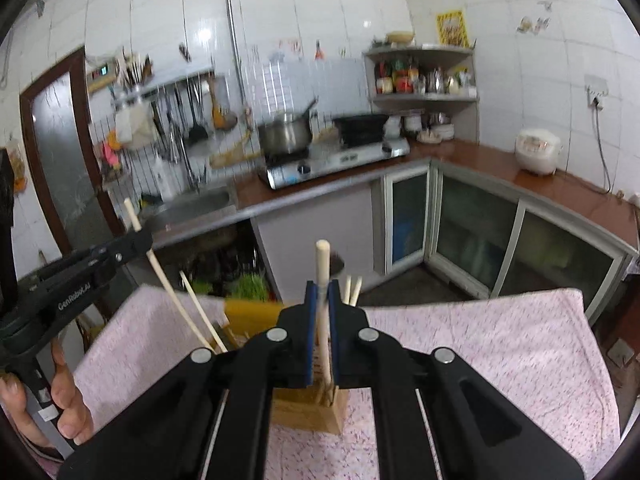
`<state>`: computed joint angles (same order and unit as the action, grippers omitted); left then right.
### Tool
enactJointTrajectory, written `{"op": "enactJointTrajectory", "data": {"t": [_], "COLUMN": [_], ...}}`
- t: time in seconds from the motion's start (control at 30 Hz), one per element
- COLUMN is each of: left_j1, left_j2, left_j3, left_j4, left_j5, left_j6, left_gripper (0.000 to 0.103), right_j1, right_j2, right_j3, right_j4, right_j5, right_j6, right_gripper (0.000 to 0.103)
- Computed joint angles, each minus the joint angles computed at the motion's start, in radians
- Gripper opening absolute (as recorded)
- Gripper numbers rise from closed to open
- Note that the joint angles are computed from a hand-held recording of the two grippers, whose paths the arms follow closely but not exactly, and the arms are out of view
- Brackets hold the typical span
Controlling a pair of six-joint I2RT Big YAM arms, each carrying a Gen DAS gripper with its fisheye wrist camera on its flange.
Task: Organize utensils
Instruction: 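Carry both chopsticks to the yellow holder, drop them in and open both tools, then move the left tool to a chopstick while the right tool approaches the blue spoon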
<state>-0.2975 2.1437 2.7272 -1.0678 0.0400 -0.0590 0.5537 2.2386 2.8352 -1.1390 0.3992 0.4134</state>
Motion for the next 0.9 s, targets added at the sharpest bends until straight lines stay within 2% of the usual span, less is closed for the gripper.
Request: {"op": "enactJointTrajectory", "data": {"t": [0.1, 0.23, 0.37, 0.43, 0.47, 0.5, 0.53, 0.6, 0.67, 0.73, 0.9], "left_j1": [0.001, 0.006, 0.015, 0.02, 0.023, 0.026, 0.027, 0.029, 0.035, 0.044, 0.063], "left_j2": [0.033, 0.031, 0.001, -0.028, -0.041, -0.074, -0.1, -0.152, -0.2, -0.245, -0.352], "left_j3": [0.008, -0.048, -0.138, -0.196, -0.219, -0.273, -0.314, -0.392, -0.459, -0.523, -0.701], "left_j4": [-0.034, -0.034, 0.0, 0.024, 0.037, 0.069, 0.092, 0.139, 0.159, 0.164, 0.16], "left_j5": [0.003, 0.004, 0.012, 0.016, 0.017, 0.016, 0.013, 0.009, 0.027, 0.038, 0.042], "left_j6": [0.002, 0.0, -0.014, -0.019, -0.022, -0.027, -0.031, -0.038, -0.037, -0.049, -0.051], "left_gripper": [0.004, 0.005, 0.007, 0.024, 0.03, 0.044, 0.059, 0.07, 0.076, 0.086, 0.098], "right_j1": [-0.008, -0.014, -0.015, -0.016, -0.015, -0.015, -0.011, -0.004, 0.002, 0.01, 0.035], "right_j2": [0.054, 0.049, -0.06, -0.096, -0.106, -0.121, -0.154, -0.204, -0.24, -0.268, -0.334], "right_j3": [0.051, -0.004, -0.24, -0.307, -0.325, -0.349, -0.407, -0.487, -0.541, -0.581, -0.705], "right_j4": [-0.051, -0.038, 0.107, 0.141, 0.148, 0.16, 0.197, 0.243, 0.257, 0.248, 0.212], "right_j5": [-0.038, -0.057, -0.07, -0.087, -0.089, -0.086, -0.075, -0.06, -0.043, -0.016, 0.045], "right_j6": [0.024, 0.029, 0.035, 0.048, 0.053, 0.056, 0.062, 0.068, 0.084, 0.1, 0.154], "right_gripper": [0.006, 0.006, 0.01, 0.011, 0.024, 0.043, 0.048, 0.048, 0.049, 0.051, 0.064]}}
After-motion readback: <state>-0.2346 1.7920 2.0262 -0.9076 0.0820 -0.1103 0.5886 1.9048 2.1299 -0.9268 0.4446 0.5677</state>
